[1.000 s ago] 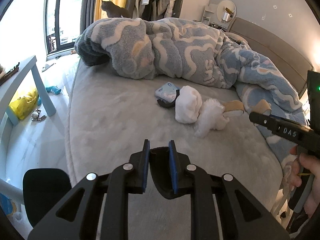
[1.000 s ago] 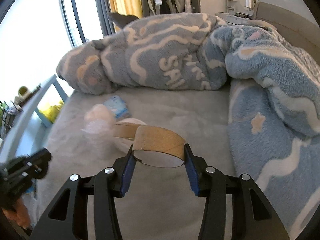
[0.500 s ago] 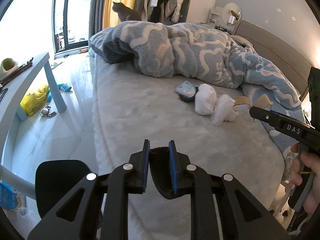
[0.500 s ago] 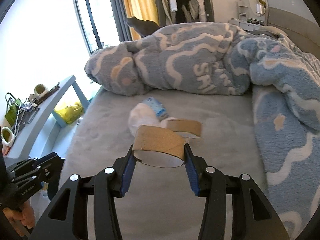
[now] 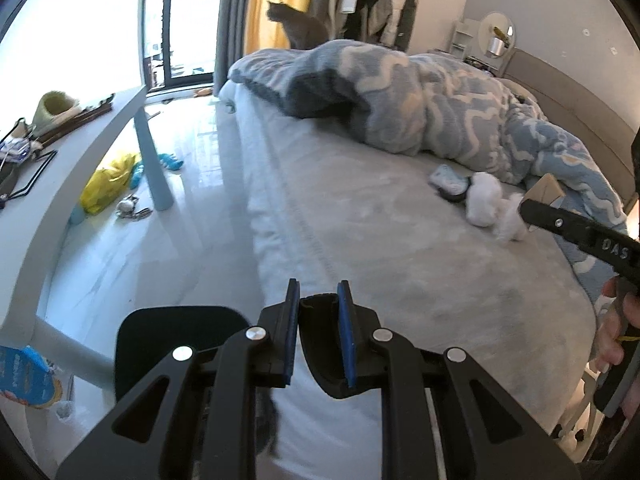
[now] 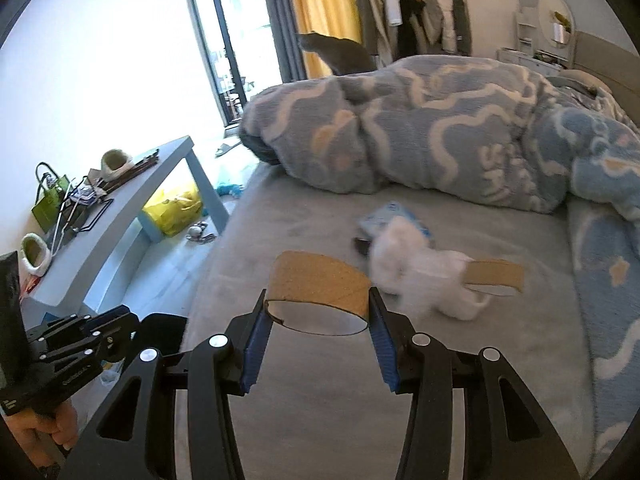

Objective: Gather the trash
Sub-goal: 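Carry the black strip and tape core with both tools over the green bin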

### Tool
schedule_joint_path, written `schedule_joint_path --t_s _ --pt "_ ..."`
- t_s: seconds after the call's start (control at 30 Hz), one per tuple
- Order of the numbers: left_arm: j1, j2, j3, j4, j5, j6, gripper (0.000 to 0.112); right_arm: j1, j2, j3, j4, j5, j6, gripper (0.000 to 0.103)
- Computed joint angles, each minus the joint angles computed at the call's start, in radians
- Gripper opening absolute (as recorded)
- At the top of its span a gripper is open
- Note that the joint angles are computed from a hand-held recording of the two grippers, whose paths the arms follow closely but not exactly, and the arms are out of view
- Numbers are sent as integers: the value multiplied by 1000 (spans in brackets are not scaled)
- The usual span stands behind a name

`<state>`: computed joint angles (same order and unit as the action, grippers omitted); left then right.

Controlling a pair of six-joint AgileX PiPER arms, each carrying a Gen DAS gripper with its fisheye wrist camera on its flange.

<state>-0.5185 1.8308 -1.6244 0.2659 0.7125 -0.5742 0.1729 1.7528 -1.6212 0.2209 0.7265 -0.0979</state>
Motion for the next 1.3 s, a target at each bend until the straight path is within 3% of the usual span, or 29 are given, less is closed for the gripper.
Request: schedule_joint_path --t_s 0.5,1.03,1.07,1.17,1.3 --pt "188 -93 251 -85 -65 128 20 224 131 -178 -72 42 100 48" --pt "347 -69 380 -203 -51 274 21 397 324 -413 -110 137 154 48" --pt "357 -70 389 -205 -49 278 23 404 337 -430 -112 145 155 48" --pt "378 -77 411 -207 -53 298 44 421 370 -468 -116 166 157 48" --pt "406 -95 436 -233 -66 333 52 434 420 -526 -121 200 164 48"
